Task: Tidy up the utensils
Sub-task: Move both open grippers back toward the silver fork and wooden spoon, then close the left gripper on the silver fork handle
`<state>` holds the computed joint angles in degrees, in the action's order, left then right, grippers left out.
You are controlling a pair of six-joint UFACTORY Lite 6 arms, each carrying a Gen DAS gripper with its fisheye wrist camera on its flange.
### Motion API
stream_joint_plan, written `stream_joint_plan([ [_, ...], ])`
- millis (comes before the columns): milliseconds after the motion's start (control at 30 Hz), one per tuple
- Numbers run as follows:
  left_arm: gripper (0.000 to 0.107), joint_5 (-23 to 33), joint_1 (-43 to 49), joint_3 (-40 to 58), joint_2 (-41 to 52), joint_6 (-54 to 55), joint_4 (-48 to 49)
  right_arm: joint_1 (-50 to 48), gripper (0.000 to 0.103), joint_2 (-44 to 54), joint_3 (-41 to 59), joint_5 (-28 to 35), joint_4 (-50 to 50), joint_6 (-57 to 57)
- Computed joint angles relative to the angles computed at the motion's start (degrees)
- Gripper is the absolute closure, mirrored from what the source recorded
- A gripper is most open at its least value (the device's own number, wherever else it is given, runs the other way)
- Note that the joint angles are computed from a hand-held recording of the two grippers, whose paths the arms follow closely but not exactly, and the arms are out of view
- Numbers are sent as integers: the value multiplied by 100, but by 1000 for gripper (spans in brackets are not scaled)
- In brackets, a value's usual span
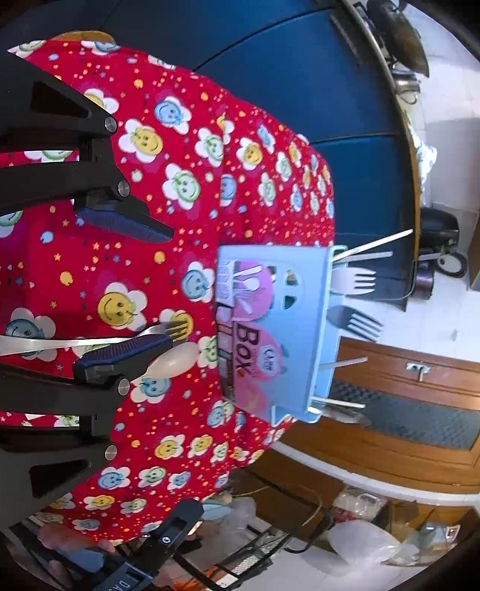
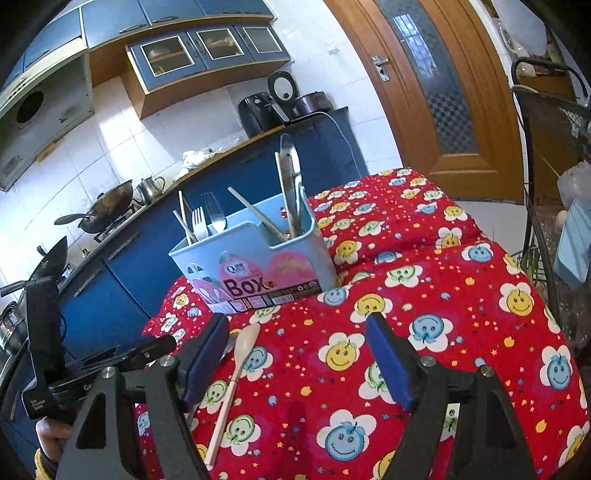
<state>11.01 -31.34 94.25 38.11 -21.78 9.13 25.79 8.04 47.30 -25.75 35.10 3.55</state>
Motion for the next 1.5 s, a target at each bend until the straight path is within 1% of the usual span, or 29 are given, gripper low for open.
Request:
stream_joint_plan([
  [133,54,159,-20,177,190,698,-704,-39,25,29,-26,28,-71,96],
  [233,54,291,-61,312,324,822,-792,-67,25,42,-68,24,-157,200],
  [467,55,532,-226,582,583,863,-607,-129,25,85,-120,30,-348,426],
  [567,61,686,-282,744,709,925,-582,-139,25,80,-153,15,-389,467],
  [633,68,817,-300,860,797,1075,-696,-150,25,82,-153,19,-438,525],
  [733,72,989,-338,1025,935,1138,-727,-195,25,74,-228,-24,-615,721],
  [967,72,1270,-410,1361,1146,811,-334,-294,25,-5,-425,-137,-954,1092],
  [1167,73,1527,-436,1735,1355,826,-285,-345,25,-26,-485,-165,-1152,1311],
  [1267,82,1532,-421,1823,1404,1071,-476,-349,25,-26,-492,-170,-1180,1334],
  [1300,91,1510,-408,1817,1400,1152,-554,-344,25,-29,-501,-181,-1186,1339],
  [1333,95,1506,-386,1839,1416,1295,-714,-335,25,-29,-502,-184,-1183,1339],
  [1400,101,1474,-366,1838,1424,1373,-829,-319,25,-34,-499,-178,-1144,1303],
  [1500,103,1266,-301,1604,1308,1645,-1172,-282,25,-41,-472,-155,-1052,1205],
])
